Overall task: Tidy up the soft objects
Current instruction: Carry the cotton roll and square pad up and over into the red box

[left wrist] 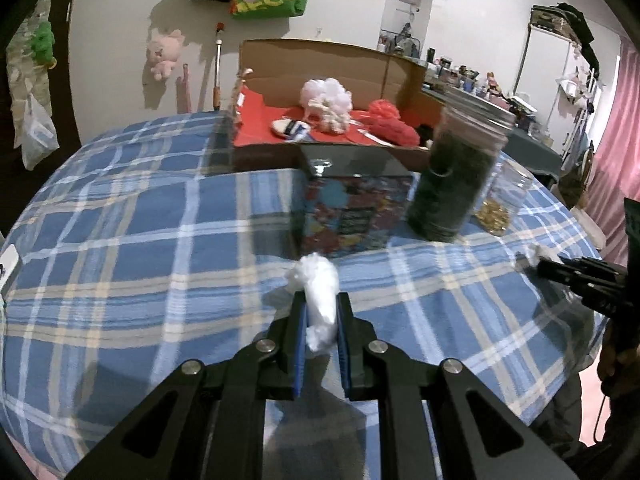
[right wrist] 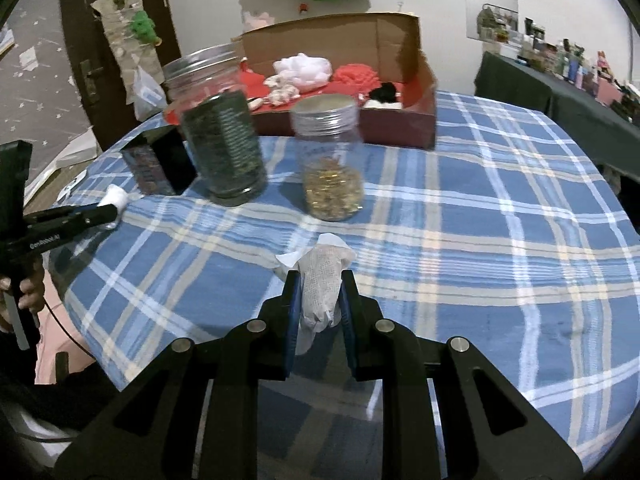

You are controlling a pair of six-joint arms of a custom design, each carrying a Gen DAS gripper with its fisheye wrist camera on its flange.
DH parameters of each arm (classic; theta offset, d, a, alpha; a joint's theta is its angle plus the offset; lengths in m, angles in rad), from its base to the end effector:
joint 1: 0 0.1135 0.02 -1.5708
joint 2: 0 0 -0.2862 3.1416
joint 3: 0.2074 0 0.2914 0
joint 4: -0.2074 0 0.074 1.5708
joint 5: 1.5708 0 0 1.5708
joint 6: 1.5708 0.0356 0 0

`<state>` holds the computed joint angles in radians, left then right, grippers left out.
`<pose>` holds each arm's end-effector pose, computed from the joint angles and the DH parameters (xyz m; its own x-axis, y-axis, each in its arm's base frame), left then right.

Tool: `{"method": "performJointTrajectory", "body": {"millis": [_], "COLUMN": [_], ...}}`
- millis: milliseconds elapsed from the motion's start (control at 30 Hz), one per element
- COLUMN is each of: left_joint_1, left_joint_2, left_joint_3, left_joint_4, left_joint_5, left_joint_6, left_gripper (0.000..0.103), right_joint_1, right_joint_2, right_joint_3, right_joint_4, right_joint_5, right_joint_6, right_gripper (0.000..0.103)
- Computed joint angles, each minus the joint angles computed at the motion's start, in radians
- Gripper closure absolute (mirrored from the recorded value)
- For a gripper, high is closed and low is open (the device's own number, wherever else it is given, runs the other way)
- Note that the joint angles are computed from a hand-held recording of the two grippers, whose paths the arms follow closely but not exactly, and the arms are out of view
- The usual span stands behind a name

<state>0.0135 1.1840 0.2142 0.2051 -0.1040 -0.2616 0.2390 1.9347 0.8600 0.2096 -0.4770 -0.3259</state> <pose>0.2017 0.0064 0.1016 -0.6459 -0.2660 -0.7156 -0.2643 0.9573 -0.1172 0.3642 0.1056 0.0783 -0.5406 -0.4245 -0.7263 -0.7101 0.6932 0.1234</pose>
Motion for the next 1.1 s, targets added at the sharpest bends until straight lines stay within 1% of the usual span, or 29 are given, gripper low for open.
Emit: {"method": "performJointTrajectory", "body": {"millis": [267,500,767,933,1100], "left_joint_1": [0.106,0.195,0.281,0.317,0.341], "left_joint_2": [0.023,0.126,0.245,0.325,0.376], "left_joint_3": [0.039,0.115,0.22,0.299,0.371], "left_joint_4": [-0.022,-0.012,-0.012,-0.043,-0.096], "left_joint_5": [0.051,0.114,0.212,0.272,0.345], "left_joint_6": [0.113,0.248,0.392,0.451,0.494], "left_gripper": [0.089,0.089,0.089,0.089,0.089], "right_joint_1": [-0.016,-0.014,-0.015,-0.02,-0.03], "right_joint_2": [0.025,0.066,0.14,0.197,0.267], "right_joint_3": [0.066,0.169,0.334,0.44,0.574], "right_joint_4": [-0.041,-0.103,-0.211,-0.287,-0.404], "right_joint_5": [0.023,0.055,0.067,0.035,-0.051], "right_joint_6": [-0.002,-0.027,-0.081,-0.102,-0.133], "right_gripper": [0.085,0.085,0.085,0.085,0.085]}}
